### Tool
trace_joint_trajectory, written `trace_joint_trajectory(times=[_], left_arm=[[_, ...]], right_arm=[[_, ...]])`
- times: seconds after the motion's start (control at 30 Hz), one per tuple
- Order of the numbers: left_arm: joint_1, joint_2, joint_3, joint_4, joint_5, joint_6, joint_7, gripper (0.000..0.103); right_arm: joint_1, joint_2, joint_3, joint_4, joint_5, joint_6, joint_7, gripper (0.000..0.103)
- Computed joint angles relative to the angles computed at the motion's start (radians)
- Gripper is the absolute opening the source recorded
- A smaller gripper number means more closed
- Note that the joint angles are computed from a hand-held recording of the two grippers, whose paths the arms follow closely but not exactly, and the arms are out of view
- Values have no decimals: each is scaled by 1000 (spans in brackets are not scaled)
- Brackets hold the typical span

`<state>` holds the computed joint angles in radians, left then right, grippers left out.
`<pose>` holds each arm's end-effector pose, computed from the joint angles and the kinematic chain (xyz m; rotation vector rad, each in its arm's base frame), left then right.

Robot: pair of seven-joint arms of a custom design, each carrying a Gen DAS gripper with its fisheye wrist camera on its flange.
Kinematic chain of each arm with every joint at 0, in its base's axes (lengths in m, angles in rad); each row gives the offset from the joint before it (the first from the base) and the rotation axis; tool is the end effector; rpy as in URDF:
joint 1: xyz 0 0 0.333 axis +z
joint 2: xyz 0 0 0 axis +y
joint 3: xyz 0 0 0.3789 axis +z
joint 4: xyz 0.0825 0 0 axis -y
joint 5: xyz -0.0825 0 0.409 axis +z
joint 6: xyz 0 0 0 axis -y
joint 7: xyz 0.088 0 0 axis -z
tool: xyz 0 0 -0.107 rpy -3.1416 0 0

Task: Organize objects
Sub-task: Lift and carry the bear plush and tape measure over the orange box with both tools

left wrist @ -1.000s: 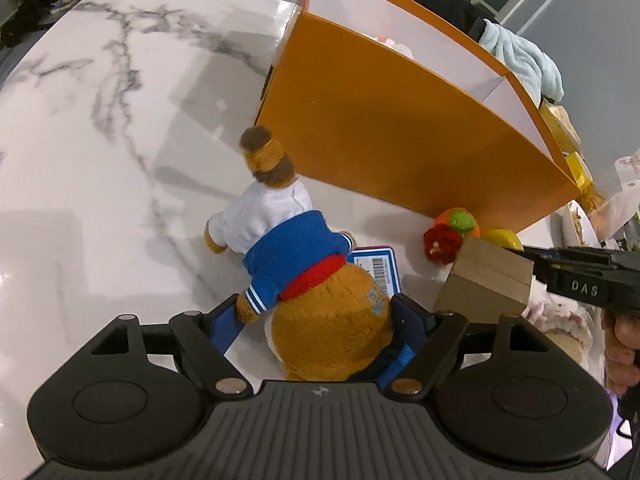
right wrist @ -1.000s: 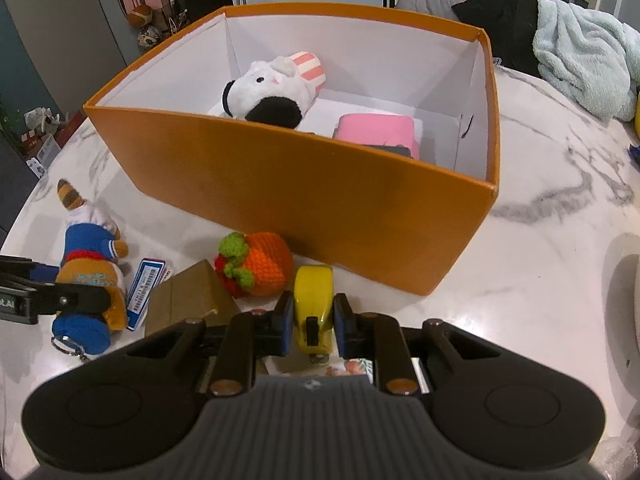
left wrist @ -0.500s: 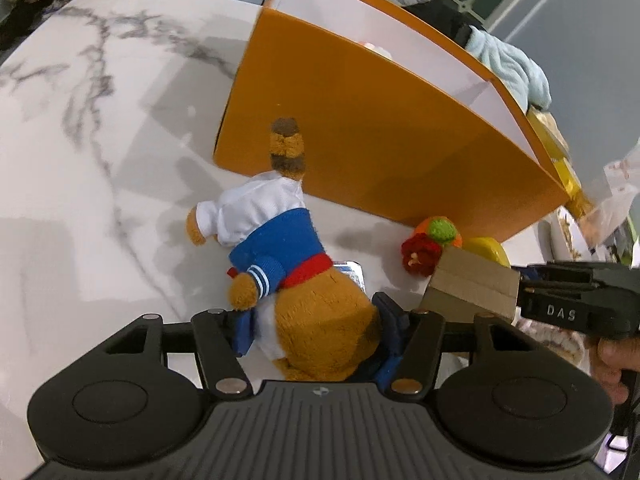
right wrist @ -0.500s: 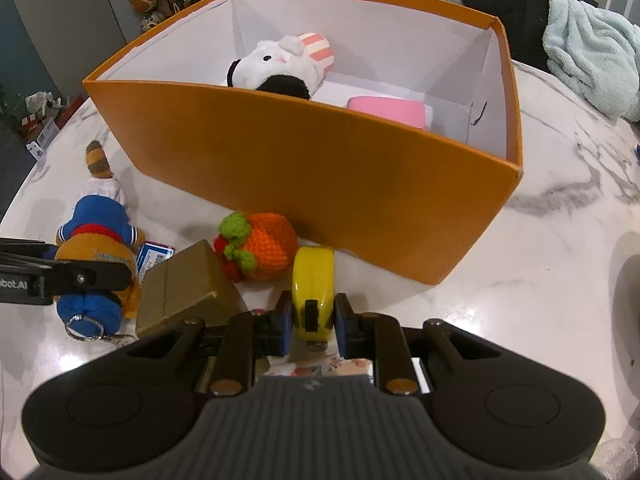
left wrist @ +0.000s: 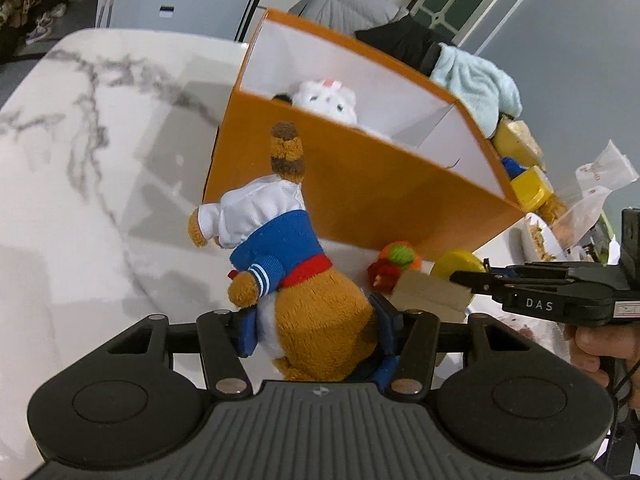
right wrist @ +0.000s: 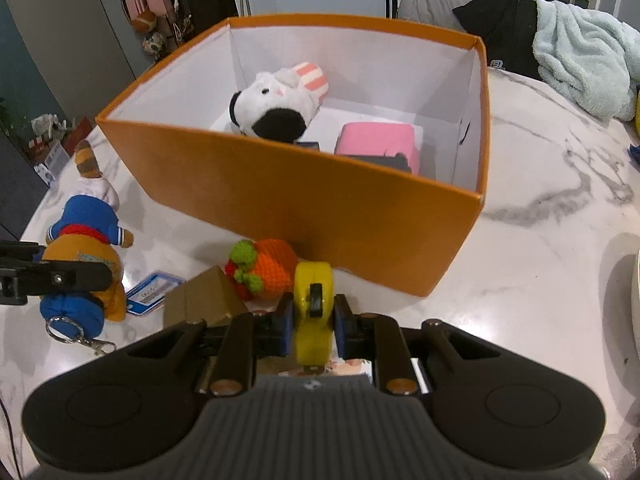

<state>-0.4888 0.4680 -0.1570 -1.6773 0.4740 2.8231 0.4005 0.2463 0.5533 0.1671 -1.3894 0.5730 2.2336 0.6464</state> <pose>0.6099 -0.4617 0.4533 -2.1491 1.8159 -1.0282 0.7352 0.3057 0.4734 -2.3971 0.6955 0.0636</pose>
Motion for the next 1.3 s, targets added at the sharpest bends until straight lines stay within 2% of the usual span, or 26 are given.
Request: trace_joint_trajectory(times=[0.2,0.4,0.5,0.67,0.77,0.9,1.0,1.07,1.13,1.2,1.3], left_arm=[[-32,-29,29,14,89,-18,14,64],[-29,-38,31,34,126,2,-2,64],[-52,-42,78,62,183,15,-71,64],[-47,-23,97,139,233,19,-115,64],[-40,5,96,189,238,16,-121,64],[-107,42,186,258,356,21,-240,64],[-135,68,221,308,460,3,-299,64],[-125,100,201,360,482,-37,-244,64],[-95,147,145,427,434,-113,-92,64],[-81,200,110,499,372,-201,52,64],[-74,280,88,613,282,-314,221,64]], right_arm=[[-27,-35,19,-17,67,1,-34,21],[-46,-57,30,-7,157,-4,-54,21],[-51,-63,33,4,201,14,-60,21],[-61,-56,46,43,282,44,-49,21],[-61,-49,55,60,322,81,-47,21],[-60,-41,80,56,405,185,-86,21],[-55,-17,96,65,456,258,-98,21],[-44,6,98,75,462,305,-89,21],[-28,33,93,91,437,332,-55,21],[-11,66,79,121,380,323,8,21],[5,105,71,157,303,310,78,21]])
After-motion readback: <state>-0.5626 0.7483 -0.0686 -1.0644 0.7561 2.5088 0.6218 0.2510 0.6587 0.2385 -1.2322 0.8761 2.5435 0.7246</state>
